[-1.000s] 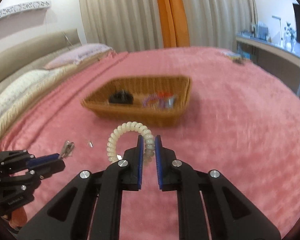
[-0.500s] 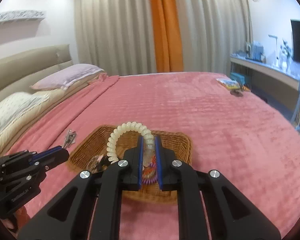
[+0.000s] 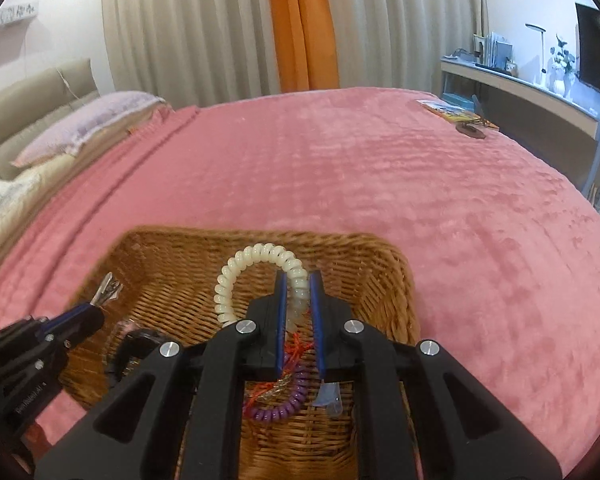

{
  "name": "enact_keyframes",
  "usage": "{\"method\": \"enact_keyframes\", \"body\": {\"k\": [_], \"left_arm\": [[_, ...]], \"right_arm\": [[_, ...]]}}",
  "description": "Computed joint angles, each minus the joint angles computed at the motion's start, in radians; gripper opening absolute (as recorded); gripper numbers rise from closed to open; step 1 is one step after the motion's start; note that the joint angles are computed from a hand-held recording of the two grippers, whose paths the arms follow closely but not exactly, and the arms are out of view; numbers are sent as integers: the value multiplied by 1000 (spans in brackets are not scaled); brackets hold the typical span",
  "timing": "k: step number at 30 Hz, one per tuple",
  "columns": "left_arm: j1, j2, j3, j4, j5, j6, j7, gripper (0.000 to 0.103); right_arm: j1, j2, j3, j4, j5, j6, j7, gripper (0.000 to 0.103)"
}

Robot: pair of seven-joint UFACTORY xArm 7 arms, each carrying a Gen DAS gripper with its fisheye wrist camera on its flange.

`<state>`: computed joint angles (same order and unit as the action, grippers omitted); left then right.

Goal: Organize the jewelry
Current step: 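Carry the clip into the basket with the left tool while the right tool drops the bracelet there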

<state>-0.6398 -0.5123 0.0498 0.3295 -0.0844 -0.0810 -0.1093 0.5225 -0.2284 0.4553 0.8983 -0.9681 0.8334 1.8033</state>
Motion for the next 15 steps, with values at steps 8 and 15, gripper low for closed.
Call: {"method": "enact_keyframes", "body": {"k": [8,15], "left_arm": [[-45,13,41,4,-13,13,29,15],[-62,-107,57,-53,-34,20,23,35]], "right_arm": [[6,23,-33,-15,53,-59,-26,10],[-31,-63,-12,-86,72,-140,17,42]]}}
